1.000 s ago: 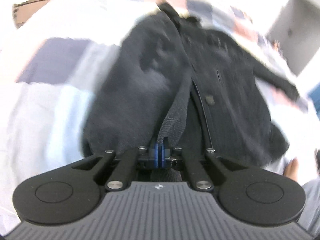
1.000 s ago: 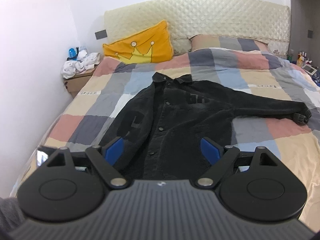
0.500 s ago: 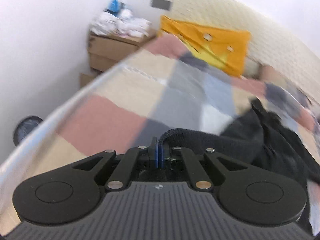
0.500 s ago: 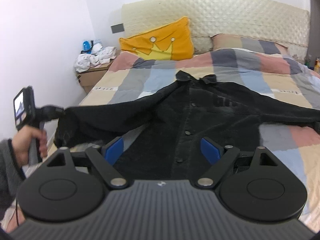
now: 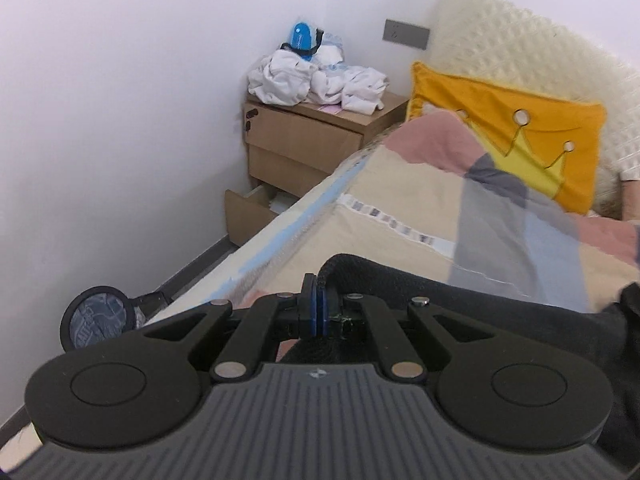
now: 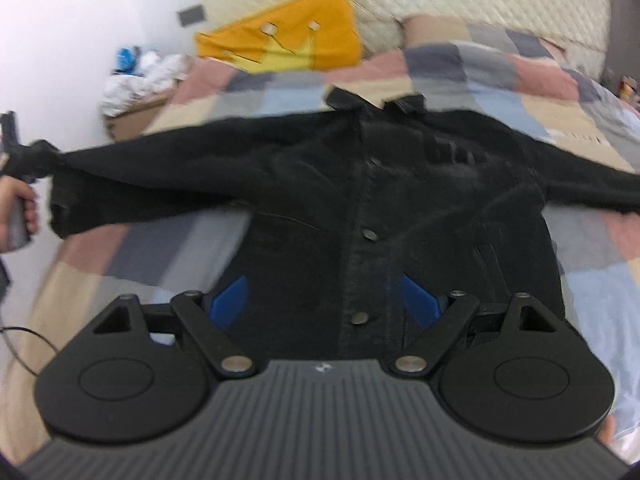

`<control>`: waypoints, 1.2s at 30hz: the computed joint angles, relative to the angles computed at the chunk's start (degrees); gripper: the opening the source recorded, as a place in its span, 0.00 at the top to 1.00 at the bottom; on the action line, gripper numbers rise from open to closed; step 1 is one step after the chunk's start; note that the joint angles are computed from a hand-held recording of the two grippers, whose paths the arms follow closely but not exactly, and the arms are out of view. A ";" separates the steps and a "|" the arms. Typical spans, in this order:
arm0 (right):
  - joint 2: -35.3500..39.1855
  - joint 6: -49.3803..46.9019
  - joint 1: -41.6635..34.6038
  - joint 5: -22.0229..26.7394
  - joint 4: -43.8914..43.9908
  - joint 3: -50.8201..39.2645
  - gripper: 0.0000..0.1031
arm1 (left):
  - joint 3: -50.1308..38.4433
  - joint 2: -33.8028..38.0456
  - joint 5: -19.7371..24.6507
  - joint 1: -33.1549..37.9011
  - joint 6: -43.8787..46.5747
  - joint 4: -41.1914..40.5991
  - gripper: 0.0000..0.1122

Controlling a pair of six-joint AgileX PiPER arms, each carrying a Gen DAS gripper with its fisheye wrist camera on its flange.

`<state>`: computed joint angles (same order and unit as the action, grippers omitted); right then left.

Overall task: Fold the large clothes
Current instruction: 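Grasp the other sleeve with the left gripper and pull it outward, then lift the sleeve cuff with the left gripper, lay it straight, open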

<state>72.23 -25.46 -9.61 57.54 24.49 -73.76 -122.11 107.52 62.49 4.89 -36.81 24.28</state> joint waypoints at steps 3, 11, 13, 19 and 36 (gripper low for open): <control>2.70 1.98 2.52 -5.46 -2.99 3.10 0.17 | -4.02 6.26 -0.38 2.21 1.52 -0.69 0.97; 8.54 -8.91 2.92 -11.93 3.11 7.20 0.17 | -14.44 18.81 -0.44 8.84 7.76 -12.17 0.95; 9.65 -11.80 1.94 -11.75 5.35 6.98 0.17 | -12.84 18.23 -1.89 9.62 8.13 -13.90 0.91; 9.57 -21.70 -0.28 -14.50 11.17 10.99 0.17 | -5.35 11.19 -3.57 10.61 9.79 -17.36 0.41; 3.01 -44.12 -6.82 -12.46 24.48 20.77 0.17 | 46.16 -20.71 -26.62 14.97 -2.80 -33.28 0.34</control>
<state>75.24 -69.58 -16.43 45.08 48.97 -52.99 -75.95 86.81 35.87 19.86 -39.61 -9.00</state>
